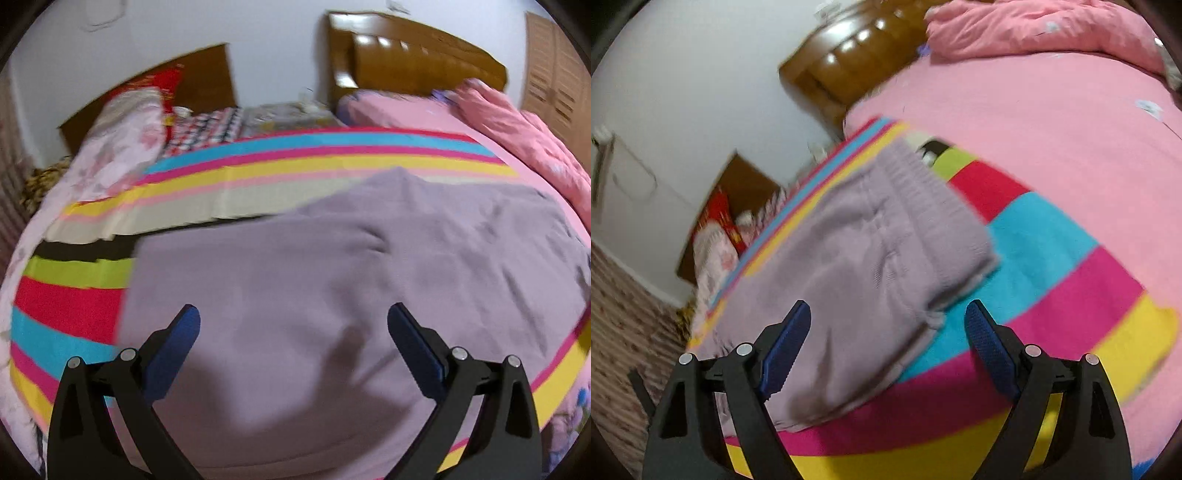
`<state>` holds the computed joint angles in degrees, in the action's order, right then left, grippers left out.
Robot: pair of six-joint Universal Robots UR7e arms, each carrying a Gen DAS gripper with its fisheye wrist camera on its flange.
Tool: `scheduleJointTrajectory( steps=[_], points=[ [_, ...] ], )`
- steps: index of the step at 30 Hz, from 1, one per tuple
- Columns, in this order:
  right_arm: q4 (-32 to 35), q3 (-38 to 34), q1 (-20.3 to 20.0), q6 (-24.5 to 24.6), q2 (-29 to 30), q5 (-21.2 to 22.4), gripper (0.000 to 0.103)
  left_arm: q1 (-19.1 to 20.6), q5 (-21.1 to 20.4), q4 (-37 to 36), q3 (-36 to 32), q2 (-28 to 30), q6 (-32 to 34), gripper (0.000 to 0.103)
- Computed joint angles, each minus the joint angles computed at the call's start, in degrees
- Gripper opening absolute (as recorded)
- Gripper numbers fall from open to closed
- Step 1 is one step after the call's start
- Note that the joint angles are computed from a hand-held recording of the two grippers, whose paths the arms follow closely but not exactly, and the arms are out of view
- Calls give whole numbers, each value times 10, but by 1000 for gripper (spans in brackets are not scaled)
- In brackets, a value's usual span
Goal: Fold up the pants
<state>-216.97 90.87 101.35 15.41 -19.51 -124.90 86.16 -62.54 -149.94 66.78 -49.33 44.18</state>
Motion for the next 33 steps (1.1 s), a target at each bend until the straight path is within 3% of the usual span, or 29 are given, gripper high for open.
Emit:
scheduleJointTrajectory(
  steps=[2,4,5,8,11,13,14,17,20,22,23,25,27,28,31,33],
  points=[
    [63,-33,14,-19,8,-54,85,0,5,24,0,7,-2,101],
    [95,-39,19,-14,9,-63,85,2,11,37,4,13,-11,102],
    [96,-41,22,-10,13,-68,85,8,-10,18,10,12,-18,102],
    [57,-10,20,-5,9,-41,85,17,-38,13,15,9,-20,102],
    [33,-11,10,17,9,-19,79,18,-41,2,20,9,-12,102],
    [-7,-11,0,31,14,5,73,18,-41,0,20,9,-11,102],
    [-12,-15,0,32,17,-3,65,18,-42,1,20,9,-12,102],
    [-5,-5,0,63,10,-15,53,18,-43,2,21,9,-12,102],
    [46,-11,14,34,6,-64,49,18,-45,1,23,7,-14,102],
    [77,-28,21,22,11,-95,52,17,-46,2,21,8,-14,102],
    [95,-42,25,25,16,-108,58,18,-47,3,20,8,-15,102],
    [113,-66,30,21,27,-132,55,18,-48,4,20,7,-14,102],
    [71,-49,21,23,26,-92,34,19,-50,5,20,7,-16,102],
    [13,-25,9,34,23,-36,31,18,-51,5,20,7,-17,102],
    [-107,7,-19,60,36,64,25,20,-53,7,18,7,-16,102],
    [-159,1,-22,61,49,93,23,21,-55,11,14,8,-16,102]
  ],
)
